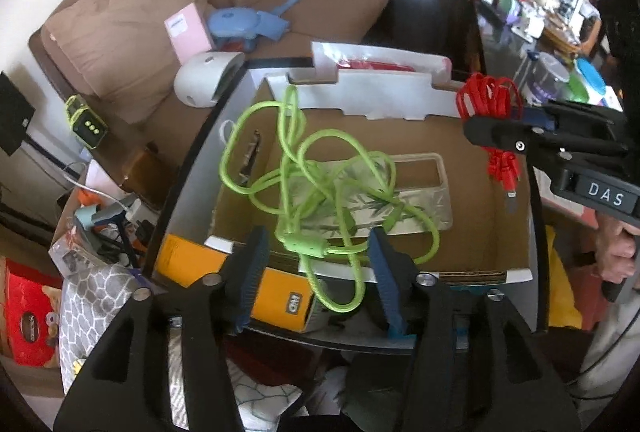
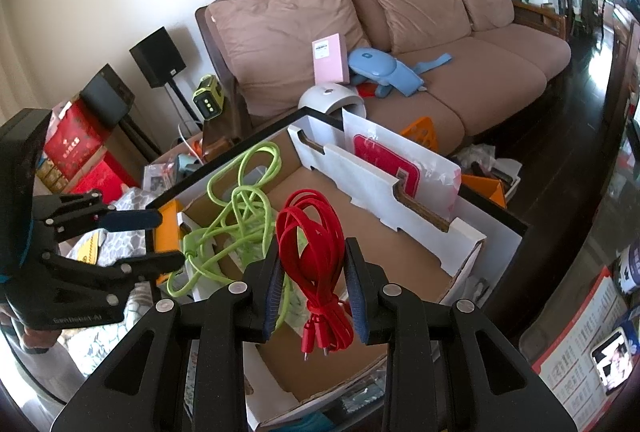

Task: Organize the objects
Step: 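Open the left gripper to release the lime-green cable into the box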

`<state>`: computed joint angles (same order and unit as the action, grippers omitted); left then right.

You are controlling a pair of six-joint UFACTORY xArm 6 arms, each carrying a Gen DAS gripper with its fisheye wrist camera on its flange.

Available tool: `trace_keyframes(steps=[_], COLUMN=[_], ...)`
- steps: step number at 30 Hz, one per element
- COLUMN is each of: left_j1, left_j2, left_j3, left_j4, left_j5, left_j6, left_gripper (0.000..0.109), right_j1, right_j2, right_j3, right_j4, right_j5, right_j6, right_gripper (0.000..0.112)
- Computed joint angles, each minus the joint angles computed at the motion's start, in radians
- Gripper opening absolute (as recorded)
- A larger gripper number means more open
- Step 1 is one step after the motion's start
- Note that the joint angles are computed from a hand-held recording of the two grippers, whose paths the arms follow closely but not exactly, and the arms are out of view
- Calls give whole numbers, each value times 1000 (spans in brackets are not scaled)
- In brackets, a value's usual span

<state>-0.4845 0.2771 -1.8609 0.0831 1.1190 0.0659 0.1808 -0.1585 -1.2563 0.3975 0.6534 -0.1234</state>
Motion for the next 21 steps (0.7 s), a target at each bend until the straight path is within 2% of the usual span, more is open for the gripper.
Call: trace_keyframes(steps=[2,8,12,18,21], left_j1=[-5,-15,-14,-20,-12], left_j2=[16,78,94,107,115], left_j3=[-13,-68,-79,-86,-91], left_j4=[-2,26,35,65,34], left_j5=[21,89,97,88,54], left_j6=[14,4,-9,-45,-58], left_gripper=[58,58,57,41,32], right_j1=[-1,-5,-7,-7,-6], right_j2=[-1,1,-1,-1,-1], right_j3=[1,-1,0,-2,-3], right_j4=[2,5,4,2,0], right_j5=[-1,-1,-1,2,4], right_j6=[0,4,8,9,10], right_gripper=[29,29,29,29,29])
